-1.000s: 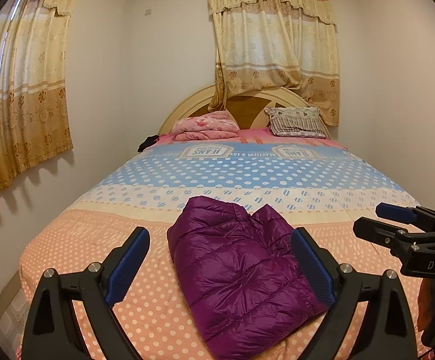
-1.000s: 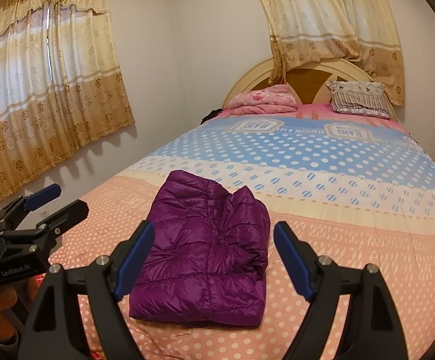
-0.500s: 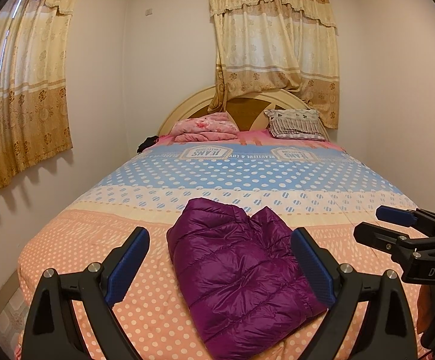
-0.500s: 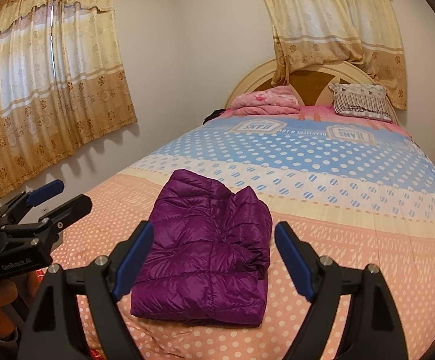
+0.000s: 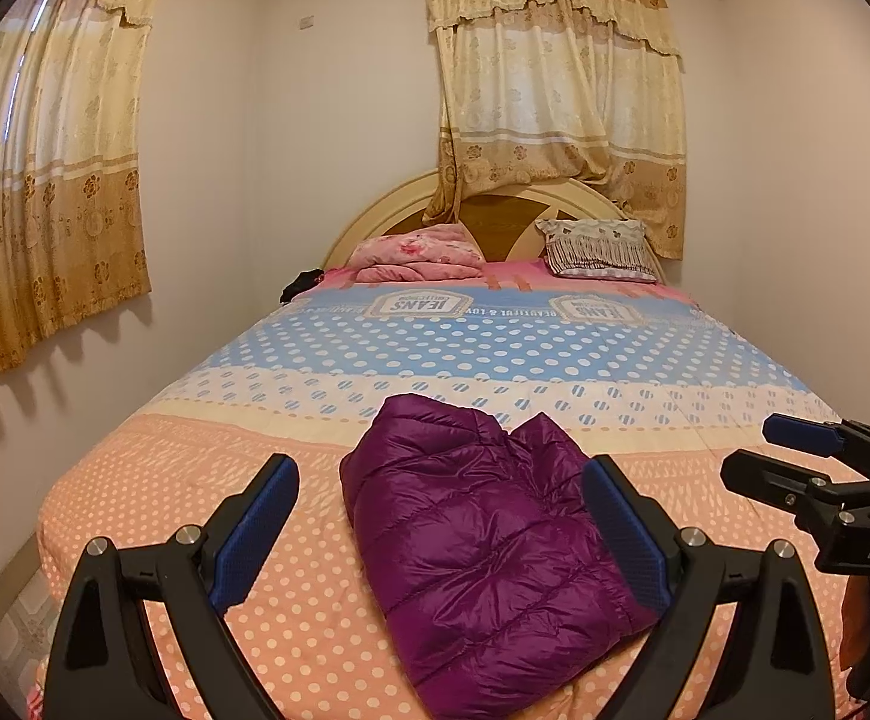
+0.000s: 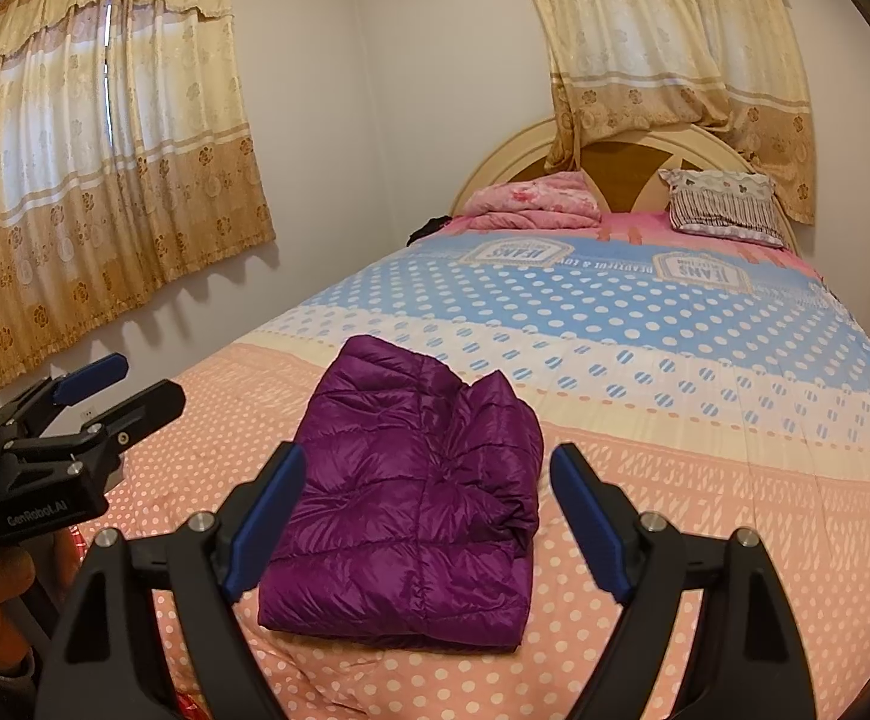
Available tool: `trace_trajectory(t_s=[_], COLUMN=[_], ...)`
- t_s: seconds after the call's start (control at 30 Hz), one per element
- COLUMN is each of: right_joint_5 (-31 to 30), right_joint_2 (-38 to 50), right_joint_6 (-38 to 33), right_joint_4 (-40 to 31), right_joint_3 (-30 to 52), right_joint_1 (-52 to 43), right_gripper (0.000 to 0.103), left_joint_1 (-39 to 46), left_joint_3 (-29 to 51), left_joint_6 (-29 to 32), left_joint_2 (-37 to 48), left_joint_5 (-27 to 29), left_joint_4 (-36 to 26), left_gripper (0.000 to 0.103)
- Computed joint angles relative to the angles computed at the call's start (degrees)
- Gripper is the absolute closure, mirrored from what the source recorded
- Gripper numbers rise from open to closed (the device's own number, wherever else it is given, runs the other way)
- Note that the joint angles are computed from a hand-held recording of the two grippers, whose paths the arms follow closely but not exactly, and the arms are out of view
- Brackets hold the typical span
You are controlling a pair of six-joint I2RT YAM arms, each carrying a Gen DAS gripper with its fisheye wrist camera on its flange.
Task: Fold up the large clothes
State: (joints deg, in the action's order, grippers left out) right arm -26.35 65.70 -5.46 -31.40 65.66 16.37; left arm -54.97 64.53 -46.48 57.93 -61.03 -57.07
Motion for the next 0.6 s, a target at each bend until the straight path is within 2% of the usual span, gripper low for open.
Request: trace_trajectory(t_s=[0.3, 0.47, 0.6], right_joint_5=[-1.63, -2.75, -2.9], right_joint_2=[-0.31, -0.27, -0.37], right_joint_6=[-1.36, -2.67, -3.09], right_joint_4=[-0.21, -1.41, -1.79], right_joint_3=[-0.26, 0.14, 0.16], right_joint_1=[-1.59, -2.61, -2.73], right_gripper=[0.017, 0.017, 0.017], left_joint_1=[0.74, 3.69, 4.91], left_joint_3=[-0.6, -2.8, -3.32], left_joint_6=[-1.57, -0.43, -1.64], left_joint_2=[-0.75, -3.19, -3.97], left_joint_5=[0.32, 5.07, 5.87], left_joint_4=[0.45, 4.26, 4.34], left_gripper=[0.007, 0.007, 0.007])
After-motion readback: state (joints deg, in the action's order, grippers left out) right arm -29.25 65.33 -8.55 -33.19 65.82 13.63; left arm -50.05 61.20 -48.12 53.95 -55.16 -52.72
